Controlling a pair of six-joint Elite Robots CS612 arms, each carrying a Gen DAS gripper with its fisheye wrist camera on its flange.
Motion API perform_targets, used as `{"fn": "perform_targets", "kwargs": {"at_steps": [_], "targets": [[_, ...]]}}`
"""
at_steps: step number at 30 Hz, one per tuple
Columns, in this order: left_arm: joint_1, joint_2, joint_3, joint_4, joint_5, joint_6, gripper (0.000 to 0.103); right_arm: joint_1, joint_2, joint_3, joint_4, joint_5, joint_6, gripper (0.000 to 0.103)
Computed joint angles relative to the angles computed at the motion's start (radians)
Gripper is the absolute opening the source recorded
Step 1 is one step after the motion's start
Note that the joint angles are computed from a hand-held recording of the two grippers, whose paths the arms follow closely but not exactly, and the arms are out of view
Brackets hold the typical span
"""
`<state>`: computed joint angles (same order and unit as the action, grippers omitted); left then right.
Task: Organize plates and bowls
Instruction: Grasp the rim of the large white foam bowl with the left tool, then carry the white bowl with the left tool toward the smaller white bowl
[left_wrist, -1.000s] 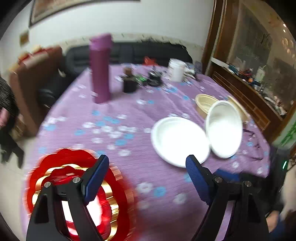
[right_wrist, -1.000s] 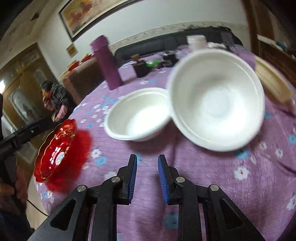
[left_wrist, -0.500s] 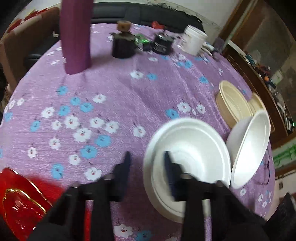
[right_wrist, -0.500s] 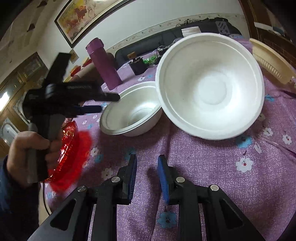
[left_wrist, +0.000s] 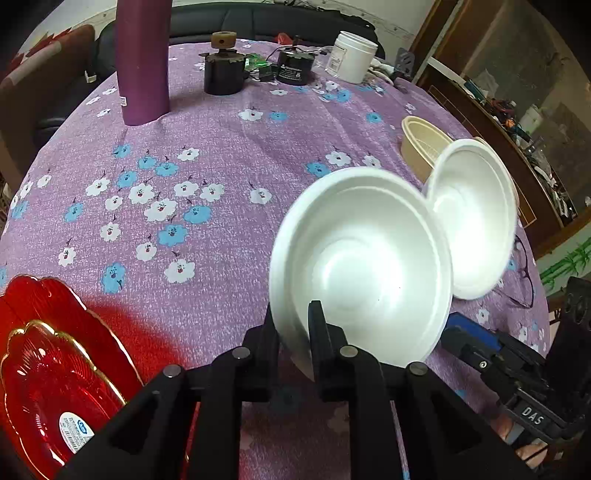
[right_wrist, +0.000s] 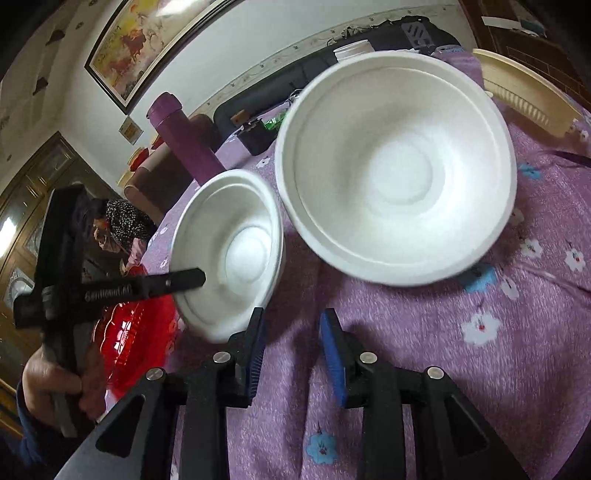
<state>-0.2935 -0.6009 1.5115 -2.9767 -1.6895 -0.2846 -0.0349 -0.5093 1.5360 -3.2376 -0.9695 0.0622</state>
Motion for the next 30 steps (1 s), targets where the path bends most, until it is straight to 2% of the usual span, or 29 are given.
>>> {"fn": "perform_targets", "kwargs": {"at_steps": [5,8,10,12,15,18,19,21,23,26,28,30], "targets": [[-0.010,0.006,-0.013,0.014,0.033,0.037,0.018,0.012,0.007,-0.021,-0.027,-0.035,0.026,0.035],[-0.015,0.010,-0.010,0.005,0.045,0.041,0.018,0.015,0.015,-0.043,0.024,-0.024,0.025,0.035],[-0.018,0.009,-0.002,-0.016,0.058,0.043,0.021,0.012,0.014,-0.035,0.014,-0.005,0.036,0.035],[-0.020,0.012,-0.002,-0.026,0.076,0.038,0.027,0.019,0.010,-0.033,0.008,-0.023,0.019,0.035],[-0.020,0.016,-0.009,-0.029,0.074,0.043,0.027,0.024,0.017,-0.049,0.016,-0.032,0.028,0.035],[-0.023,0.011,0.001,-0.036,0.050,0.061,0.027,0.030,0.026,-0.065,0.035,-0.033,0.016,0.020],[-0.028,0.004,0.012,-0.048,0.062,0.071,0.027,0.028,0.026,-0.061,0.027,-0.028,0.018,0.015],[-0.039,-0.014,0.048,-0.089,0.092,0.101,0.027,0.028,0.012,-0.037,0.003,-0.033,0.002,0.014],[-0.036,-0.040,0.092,-0.125,0.048,0.111,0.028,0.015,-0.014,-0.001,0.017,0.019,-0.020,0.014],[-0.046,-0.072,0.154,-0.161,0.025,0.145,0.032,-0.004,-0.061,0.058,0.076,0.068,-0.094,0.014],[-0.055,-0.078,0.179,-0.167,0.019,0.160,0.038,-0.009,-0.084,0.080,0.140,0.063,-0.138,0.014],[-0.063,-0.074,0.189,-0.167,0.030,0.163,0.038,-0.013,-0.097,0.093,0.202,0.067,-0.173,0.015]]}}
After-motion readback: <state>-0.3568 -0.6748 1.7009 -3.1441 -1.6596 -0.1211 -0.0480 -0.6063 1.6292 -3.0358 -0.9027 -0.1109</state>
